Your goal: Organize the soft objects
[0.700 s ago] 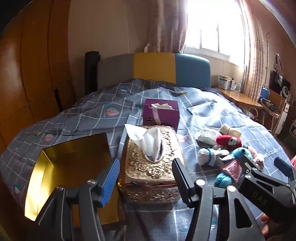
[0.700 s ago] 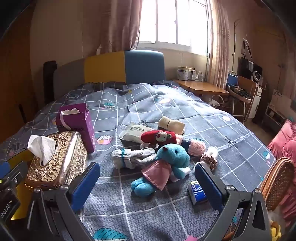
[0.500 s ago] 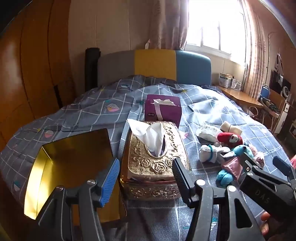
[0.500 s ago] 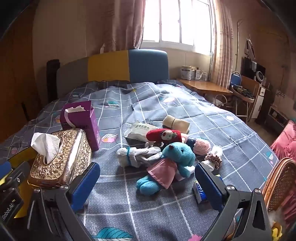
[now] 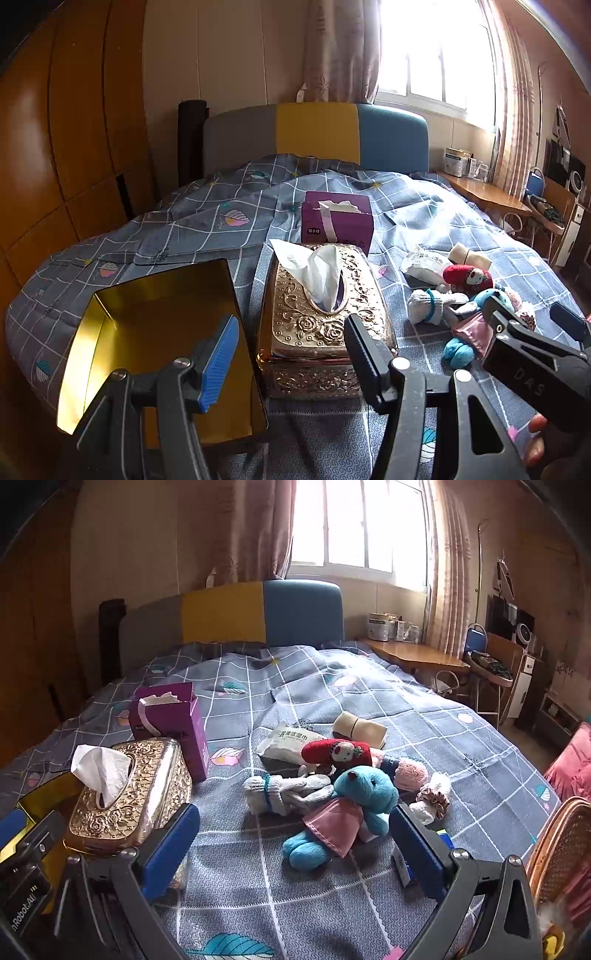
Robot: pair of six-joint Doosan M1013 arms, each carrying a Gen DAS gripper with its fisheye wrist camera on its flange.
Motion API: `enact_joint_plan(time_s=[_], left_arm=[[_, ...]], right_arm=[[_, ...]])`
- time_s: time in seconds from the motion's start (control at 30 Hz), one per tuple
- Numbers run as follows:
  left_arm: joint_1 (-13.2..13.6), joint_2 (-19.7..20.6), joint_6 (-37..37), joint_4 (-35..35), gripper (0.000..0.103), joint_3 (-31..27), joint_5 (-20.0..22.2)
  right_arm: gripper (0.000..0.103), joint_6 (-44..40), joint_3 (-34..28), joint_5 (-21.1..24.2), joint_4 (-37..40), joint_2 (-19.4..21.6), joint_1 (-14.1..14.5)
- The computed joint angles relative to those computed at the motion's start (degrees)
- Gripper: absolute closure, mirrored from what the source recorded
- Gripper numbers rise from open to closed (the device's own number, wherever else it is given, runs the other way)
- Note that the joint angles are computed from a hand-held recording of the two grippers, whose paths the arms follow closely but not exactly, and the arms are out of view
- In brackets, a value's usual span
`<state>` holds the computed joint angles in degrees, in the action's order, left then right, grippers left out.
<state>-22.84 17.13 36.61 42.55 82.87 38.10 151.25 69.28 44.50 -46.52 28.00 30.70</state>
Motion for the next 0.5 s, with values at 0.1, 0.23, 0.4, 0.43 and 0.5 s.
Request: enact_joint_plan(time_s=[0.1,0.23,0.4,0.43,0.5], left_arm=[[0.0,0.04,-0.03,-0.13,0.043,-0.1,0.64],[0.19,0.08,-0.18,-0.93,0.043,-0.17,1.03],[0.28,-0.06,-0.68,-0.8,0.043,0.06,0.88],[0.28,-0.06,-0.68,-0.8,0.043,0.06,0.88],[0.27,-0.06,-0.92,-0.63,0.043,0.1,0.85]], right_arm=[[0.0,-0.25,-0.32,-0.12,-0.08,0.22,0.07],[0.0,-0.49,-0.33,-0.37,-0.17,0.23,0.17],[0.0,-0.84,-0.53,-0.28,0.78,0.28,0.08],[0.0,-0.76,-0.47,-0.35,0.77,0.24,0.06],[0.0,-0.63,-0.3,-0.58,0.88,0.11,-0.01]])
